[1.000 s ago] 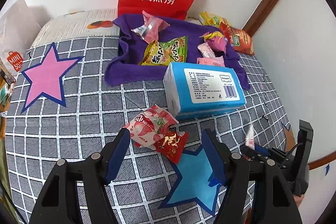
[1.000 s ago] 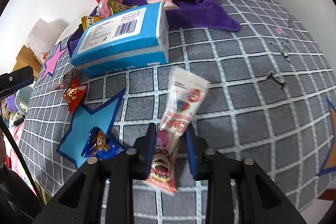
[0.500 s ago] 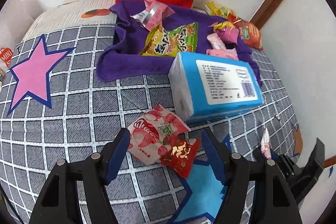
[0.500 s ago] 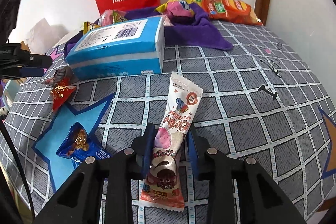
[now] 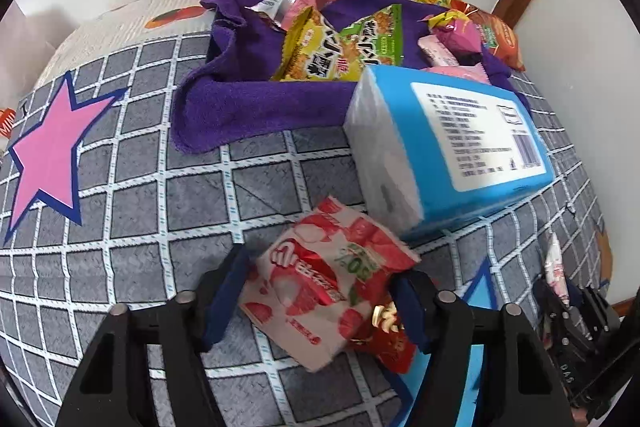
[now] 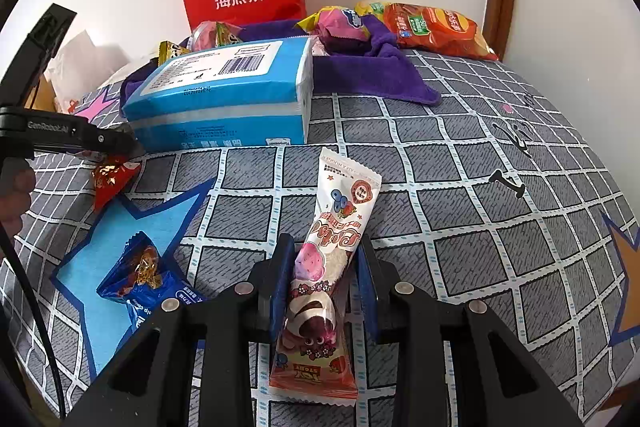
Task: Organize snacks
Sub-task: 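Grasp the red-white strawberry packet with the left tool while the right tool holds its packet, then carry the stick packet and strawberry packet over the purple towel with both tools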
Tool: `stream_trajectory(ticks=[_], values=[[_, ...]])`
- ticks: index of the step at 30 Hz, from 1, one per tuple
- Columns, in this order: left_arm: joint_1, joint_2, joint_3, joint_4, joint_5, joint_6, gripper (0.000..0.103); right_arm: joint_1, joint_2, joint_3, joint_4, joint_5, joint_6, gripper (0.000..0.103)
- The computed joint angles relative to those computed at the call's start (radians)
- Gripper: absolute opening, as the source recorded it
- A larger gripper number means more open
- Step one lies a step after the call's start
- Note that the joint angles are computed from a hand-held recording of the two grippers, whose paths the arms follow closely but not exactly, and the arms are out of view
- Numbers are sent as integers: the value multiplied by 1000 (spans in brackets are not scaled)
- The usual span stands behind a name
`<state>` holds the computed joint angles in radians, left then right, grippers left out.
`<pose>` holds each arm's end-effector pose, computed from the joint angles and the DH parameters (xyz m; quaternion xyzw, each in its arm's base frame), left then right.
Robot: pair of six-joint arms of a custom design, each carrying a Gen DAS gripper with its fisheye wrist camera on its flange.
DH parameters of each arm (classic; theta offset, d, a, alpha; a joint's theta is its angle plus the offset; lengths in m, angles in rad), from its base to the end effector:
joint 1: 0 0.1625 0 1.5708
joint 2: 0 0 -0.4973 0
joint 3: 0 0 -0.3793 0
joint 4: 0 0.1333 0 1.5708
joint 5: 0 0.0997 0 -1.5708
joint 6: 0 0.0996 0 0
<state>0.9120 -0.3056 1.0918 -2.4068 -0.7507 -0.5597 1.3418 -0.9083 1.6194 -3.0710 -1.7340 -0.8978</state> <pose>-0.3544 -0.7945 -0.0192 0.0355 0.9162 -0.2468 0.3138 -0.0524 -0.7407 0.3086 0.2724 -0.8794 0.2837 0.2682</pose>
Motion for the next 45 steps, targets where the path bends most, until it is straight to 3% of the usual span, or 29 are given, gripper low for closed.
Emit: stream_trajectory(ticks=[1, 7, 13, 22, 26, 32, 39, 45], values=[[1, -3, 7, -11, 1, 2, 52, -1, -1, 0, 2, 2, 0, 31], [-3, -45, 76, -140, -40, 63, 35, -4, -3, -3, 10, 10, 14, 29], [-13, -66, 90, -143, -22, 71, 30, 1, -4, -16, 30, -9, 21, 22], [-22, -105, 104, -173, -8, 81, 29, 33, -36, -42, 93, -2, 22, 21], [-24, -106, 66, -165, 7, 87, 29, 64, -31, -104, 156, -39, 65, 21], [-21, -86, -27, -133, 13, 108, 29, 112, 1, -241, 247, -28, 109, 21], [-22, -30, -186, -85, 43, 166, 29, 173, 116, -498, 383, -10, 143, 21], [-10, 54, -392, 8, 48, 197, 29, 209, 277, -855, 703, 18, 211, 21]])
